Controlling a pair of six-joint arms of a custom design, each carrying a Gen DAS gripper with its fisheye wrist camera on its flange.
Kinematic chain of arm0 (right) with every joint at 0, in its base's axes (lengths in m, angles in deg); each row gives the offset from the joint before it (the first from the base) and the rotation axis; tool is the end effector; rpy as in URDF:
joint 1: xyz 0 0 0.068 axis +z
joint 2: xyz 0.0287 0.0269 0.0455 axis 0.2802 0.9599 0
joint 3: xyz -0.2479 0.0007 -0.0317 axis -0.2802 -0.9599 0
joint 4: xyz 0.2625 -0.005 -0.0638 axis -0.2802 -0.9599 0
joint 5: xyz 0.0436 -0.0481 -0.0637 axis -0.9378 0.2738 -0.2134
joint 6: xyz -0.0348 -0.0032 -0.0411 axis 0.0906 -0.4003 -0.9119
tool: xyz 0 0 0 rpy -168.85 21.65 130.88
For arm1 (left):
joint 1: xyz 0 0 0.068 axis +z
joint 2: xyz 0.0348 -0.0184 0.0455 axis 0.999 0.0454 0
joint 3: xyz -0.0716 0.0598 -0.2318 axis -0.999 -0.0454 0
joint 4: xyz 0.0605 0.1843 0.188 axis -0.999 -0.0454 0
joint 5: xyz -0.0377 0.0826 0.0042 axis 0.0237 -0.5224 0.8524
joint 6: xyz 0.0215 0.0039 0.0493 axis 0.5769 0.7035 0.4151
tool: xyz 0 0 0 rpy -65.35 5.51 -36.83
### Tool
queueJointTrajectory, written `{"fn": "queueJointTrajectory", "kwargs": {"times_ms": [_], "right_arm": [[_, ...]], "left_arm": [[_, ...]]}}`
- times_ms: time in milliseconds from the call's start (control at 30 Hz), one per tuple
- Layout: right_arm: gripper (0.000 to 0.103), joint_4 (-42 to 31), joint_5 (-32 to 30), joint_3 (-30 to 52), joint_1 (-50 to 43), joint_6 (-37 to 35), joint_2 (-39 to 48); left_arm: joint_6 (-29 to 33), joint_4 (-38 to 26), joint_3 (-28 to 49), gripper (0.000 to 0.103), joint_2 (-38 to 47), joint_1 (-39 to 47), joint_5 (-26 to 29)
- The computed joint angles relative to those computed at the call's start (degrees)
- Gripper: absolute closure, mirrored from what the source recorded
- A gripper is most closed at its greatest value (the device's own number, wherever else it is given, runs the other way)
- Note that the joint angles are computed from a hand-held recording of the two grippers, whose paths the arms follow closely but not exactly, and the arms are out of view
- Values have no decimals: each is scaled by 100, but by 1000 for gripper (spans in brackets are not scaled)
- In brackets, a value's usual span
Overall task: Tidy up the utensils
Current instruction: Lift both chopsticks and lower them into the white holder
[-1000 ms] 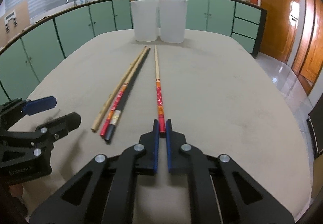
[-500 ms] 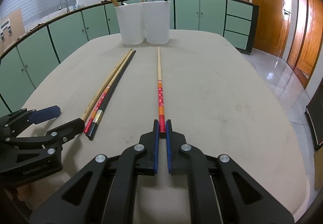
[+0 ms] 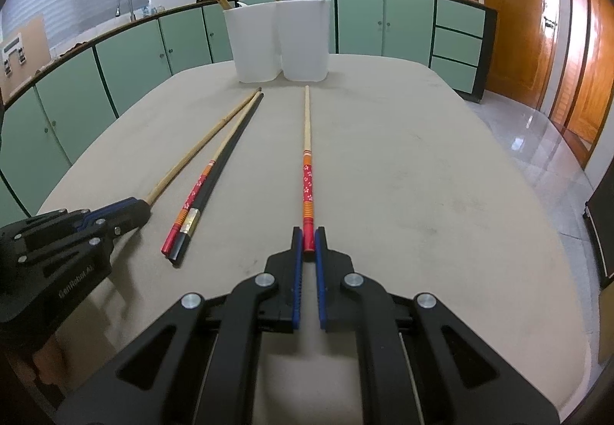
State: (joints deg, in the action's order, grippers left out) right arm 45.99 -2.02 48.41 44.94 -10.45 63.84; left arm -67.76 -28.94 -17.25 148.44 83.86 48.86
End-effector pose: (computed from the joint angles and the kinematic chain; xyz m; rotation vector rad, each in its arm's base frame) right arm 0.1698 0.0794 0.1054 0.0223 2.3364 0.0411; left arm 0.2490 -0.0224 0.1281 0.3286 2.3421 -0.2001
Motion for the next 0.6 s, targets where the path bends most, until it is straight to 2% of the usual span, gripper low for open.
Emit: {"fn": "queueJointTrajectory", "kwargs": {"times_ms": [267, 600], "right_arm": [[98, -617, 277, 188, 164, -214, -511], [98, -1611, 103, 648, -146, -652, -1810]], "left_arm": [[361, -529, 137, 96, -456, 189, 65], [423, -1270, 631, 96, -1368, 362, 299]]}}
